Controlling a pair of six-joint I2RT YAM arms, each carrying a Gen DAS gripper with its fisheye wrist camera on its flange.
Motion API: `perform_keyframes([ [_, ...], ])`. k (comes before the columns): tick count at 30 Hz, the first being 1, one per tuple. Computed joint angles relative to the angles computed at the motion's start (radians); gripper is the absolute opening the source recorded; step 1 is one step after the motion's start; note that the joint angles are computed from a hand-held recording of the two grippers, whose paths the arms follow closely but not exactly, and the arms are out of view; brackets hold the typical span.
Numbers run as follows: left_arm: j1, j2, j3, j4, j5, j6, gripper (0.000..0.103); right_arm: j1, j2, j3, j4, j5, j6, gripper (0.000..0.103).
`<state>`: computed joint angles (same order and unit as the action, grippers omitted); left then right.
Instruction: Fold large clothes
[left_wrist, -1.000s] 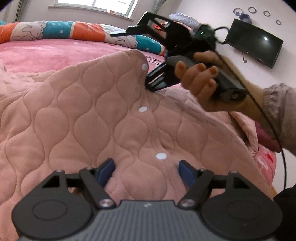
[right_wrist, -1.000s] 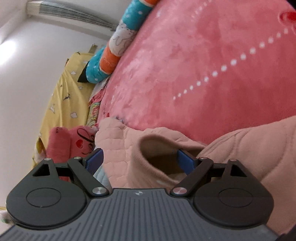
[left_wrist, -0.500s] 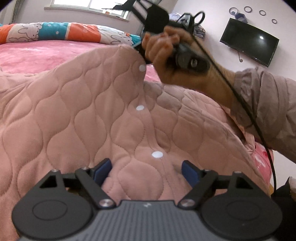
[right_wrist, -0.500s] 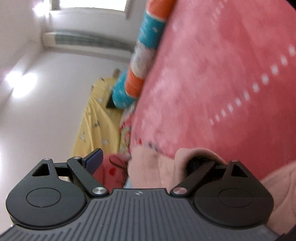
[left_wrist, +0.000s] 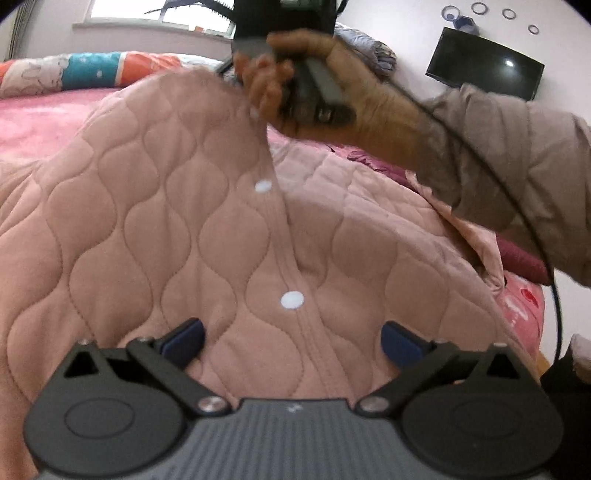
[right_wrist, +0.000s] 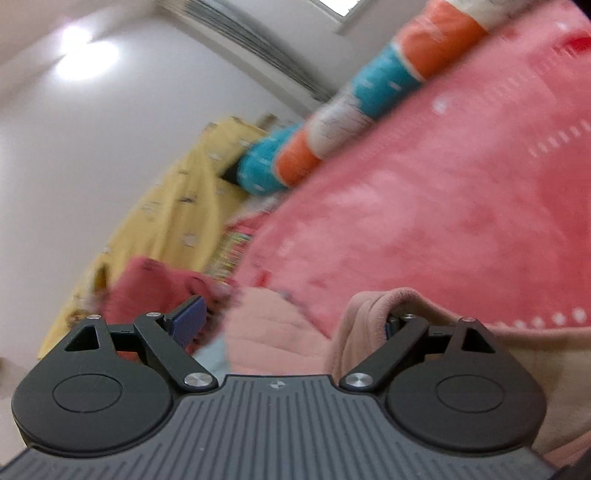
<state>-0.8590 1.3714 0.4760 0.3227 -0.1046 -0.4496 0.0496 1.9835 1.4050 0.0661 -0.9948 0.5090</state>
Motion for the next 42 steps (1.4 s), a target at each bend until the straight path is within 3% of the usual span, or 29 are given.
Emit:
perform_keyframes([
  [7,0.014,-0.020,-0.012,-0.006,0.030,-0.014,0.102,-0.008,0.001,-0.050,-0.139,0.115,-0.085,0.103],
  [13,0.018,-0.022,-0.014,-0.004,0.040,-0.020,0.102,-0.043,-0.090,-0.142,-0.167,0.066,-0.100,0.103],
  [18,0.025,-0.025,-0.008,-0.012,0.047,-0.021,0.102,-0.144,-0.196,-0.251,-0.217,0.060,-0.236,0.103],
  [20,0.030,-0.026,-0.007,-0.014,0.053,-0.025,0.102,-0.176,-0.269,-0.315,-0.233,0.126,-0.295,0.103],
  [24,0.037,-0.037,-0.012,-0.016,0.059,-0.027,0.102,-0.163,-0.346,-0.415,-0.196,0.304,-0.385,0.103],
  [29,0.040,-0.049,-0.019,-0.014,0.067,-0.048,0.102,-0.127,-0.351,-0.476,-0.048,0.315,-0.342,0.103],
  [32,0.066,-0.071,-0.034,-0.004,0.106,-0.084,0.102,-0.069,-0.310,-0.446,0.036,0.278,-0.290,0.098],
  [36,0.076,-0.099,-0.044,-0.010,0.125,-0.106,0.102,0.006,-0.194,-0.322,-0.010,0.244,-0.309,0.080],
  [42,0.078,-0.122,-0.048,-0.023,0.138,-0.122,0.102,0.083,-0.034,-0.167,-0.176,0.415,-0.400,0.068],
])
